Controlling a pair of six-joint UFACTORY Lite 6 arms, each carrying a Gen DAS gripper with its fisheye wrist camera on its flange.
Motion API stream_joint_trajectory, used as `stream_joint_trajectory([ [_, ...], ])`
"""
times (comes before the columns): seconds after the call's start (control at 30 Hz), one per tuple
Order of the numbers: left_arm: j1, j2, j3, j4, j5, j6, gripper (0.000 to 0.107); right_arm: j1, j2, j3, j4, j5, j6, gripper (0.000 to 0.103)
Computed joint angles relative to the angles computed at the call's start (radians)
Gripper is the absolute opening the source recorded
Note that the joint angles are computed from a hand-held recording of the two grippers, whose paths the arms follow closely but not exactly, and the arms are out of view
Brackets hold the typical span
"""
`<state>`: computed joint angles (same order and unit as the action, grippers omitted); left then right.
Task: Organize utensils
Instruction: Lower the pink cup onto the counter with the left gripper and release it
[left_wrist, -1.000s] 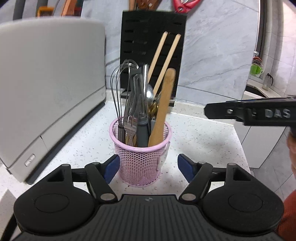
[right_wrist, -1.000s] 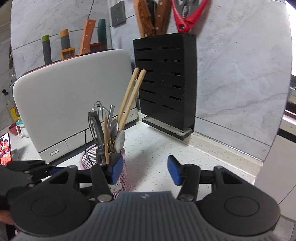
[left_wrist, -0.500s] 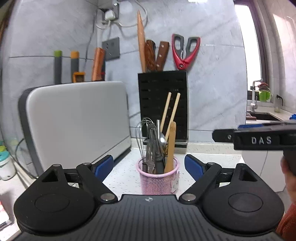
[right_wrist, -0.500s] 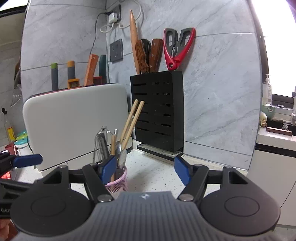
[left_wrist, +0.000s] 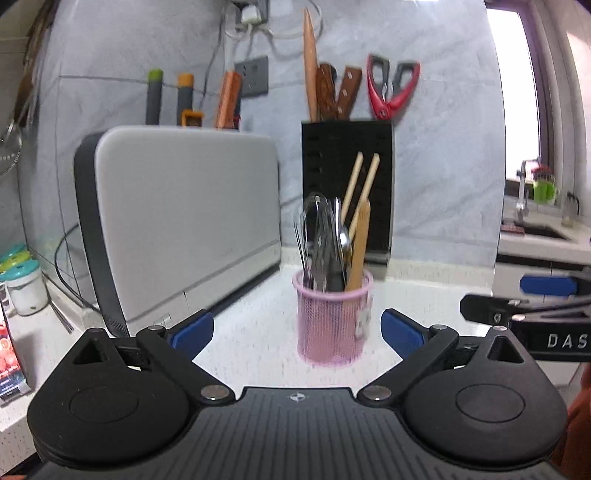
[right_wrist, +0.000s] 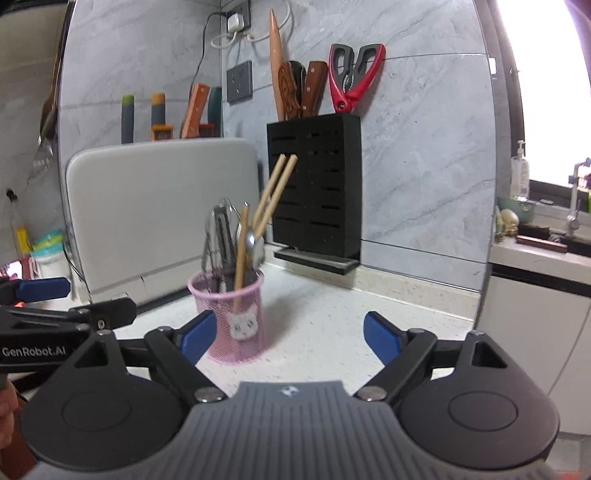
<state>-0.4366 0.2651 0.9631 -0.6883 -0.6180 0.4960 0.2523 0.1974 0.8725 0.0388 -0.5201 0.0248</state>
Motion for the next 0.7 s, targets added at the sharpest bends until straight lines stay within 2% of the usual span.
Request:
stream_joint_trajectory([
  [0.2, 0.006, 0.073, 0.05, -0.054, 0.035, 0.059, 0.103, -0.008, 0.047, 0.048, -0.012, 0.089, -0.011, 0.088],
  [0.33, 0.012, 0.086, 0.055, -0.059, 0.055, 0.056, 0.103, -0.012, 0.083, 0.087, 0.031, 0.143, -0.044, 0.095],
  [0.7, 0.018, 0.088, 0.048, -0.064, 0.059, 0.051, 0.103, -0.019, 0.096, 0.096, 0.023, 0.156, -0.037, 0.096],
])
